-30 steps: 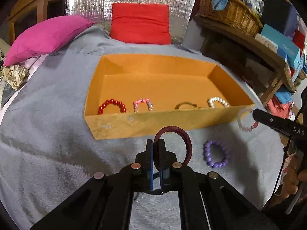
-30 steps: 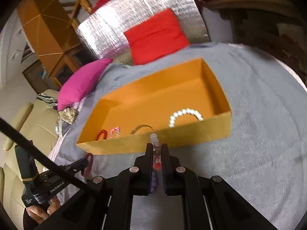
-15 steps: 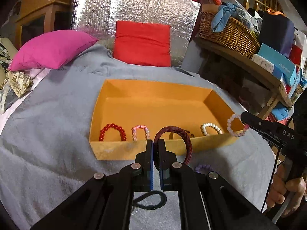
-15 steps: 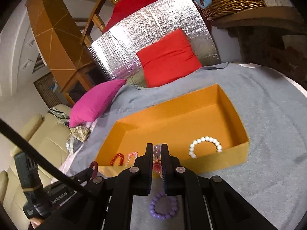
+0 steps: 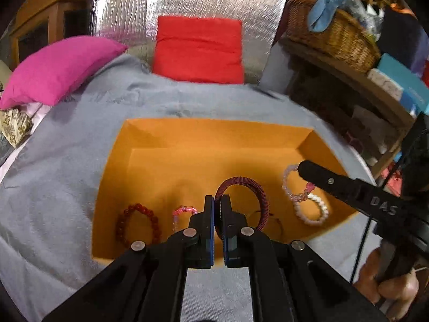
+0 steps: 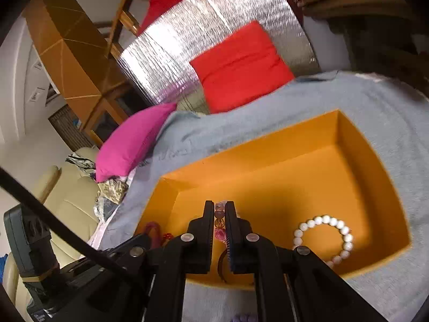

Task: Organize jewelry
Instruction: 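Carry both bracelets into the orange box and open both tools to release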

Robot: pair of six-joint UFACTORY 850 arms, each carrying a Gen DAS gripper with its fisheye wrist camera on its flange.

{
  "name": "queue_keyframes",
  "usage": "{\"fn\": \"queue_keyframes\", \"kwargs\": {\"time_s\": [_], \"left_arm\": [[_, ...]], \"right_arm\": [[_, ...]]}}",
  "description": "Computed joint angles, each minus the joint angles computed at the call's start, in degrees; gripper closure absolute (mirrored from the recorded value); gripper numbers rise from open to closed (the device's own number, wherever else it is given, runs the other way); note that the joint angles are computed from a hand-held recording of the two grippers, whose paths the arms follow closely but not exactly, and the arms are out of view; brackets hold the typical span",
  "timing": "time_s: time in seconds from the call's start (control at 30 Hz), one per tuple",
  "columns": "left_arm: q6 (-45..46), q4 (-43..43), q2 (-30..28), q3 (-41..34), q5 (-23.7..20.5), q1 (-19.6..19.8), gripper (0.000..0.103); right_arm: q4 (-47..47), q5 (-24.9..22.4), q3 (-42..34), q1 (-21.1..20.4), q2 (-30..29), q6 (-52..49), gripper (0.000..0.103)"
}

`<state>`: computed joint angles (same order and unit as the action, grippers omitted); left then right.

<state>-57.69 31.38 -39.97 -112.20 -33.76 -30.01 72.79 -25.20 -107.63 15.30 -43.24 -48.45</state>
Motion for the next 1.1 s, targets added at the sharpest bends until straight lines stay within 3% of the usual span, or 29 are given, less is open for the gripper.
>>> {"fn": "queue_keyframes", "kwargs": {"time_s": [0.23,0.43,0.87,1.1], "left_arm": [[3.84,-5.29,-3.91,-4.8,-0.57,0.96,0.098],[5.76,-6.09,-7.05,-9.15,-3.8,0.74,0.098],[5.38,-3.59,-9.4,-12.59,-6.86,0.19,0.098],[4.26,-0.21,-7.79,-11.1,-7.54,-0.38,0.096]], "right_arm": [[-12.51,-1.92,-9.67,0.44,-6.61,14.21,0.094],[-17.11,-3.16,-14.01,0.45,-9.56,20.2,0.094],[-21.76,-1.83,-15.11,0.27,-10.4,25.53,0.09],[-23.1,-0.59,-13.1,0.06,-8.88,26.63,0.09]]}}
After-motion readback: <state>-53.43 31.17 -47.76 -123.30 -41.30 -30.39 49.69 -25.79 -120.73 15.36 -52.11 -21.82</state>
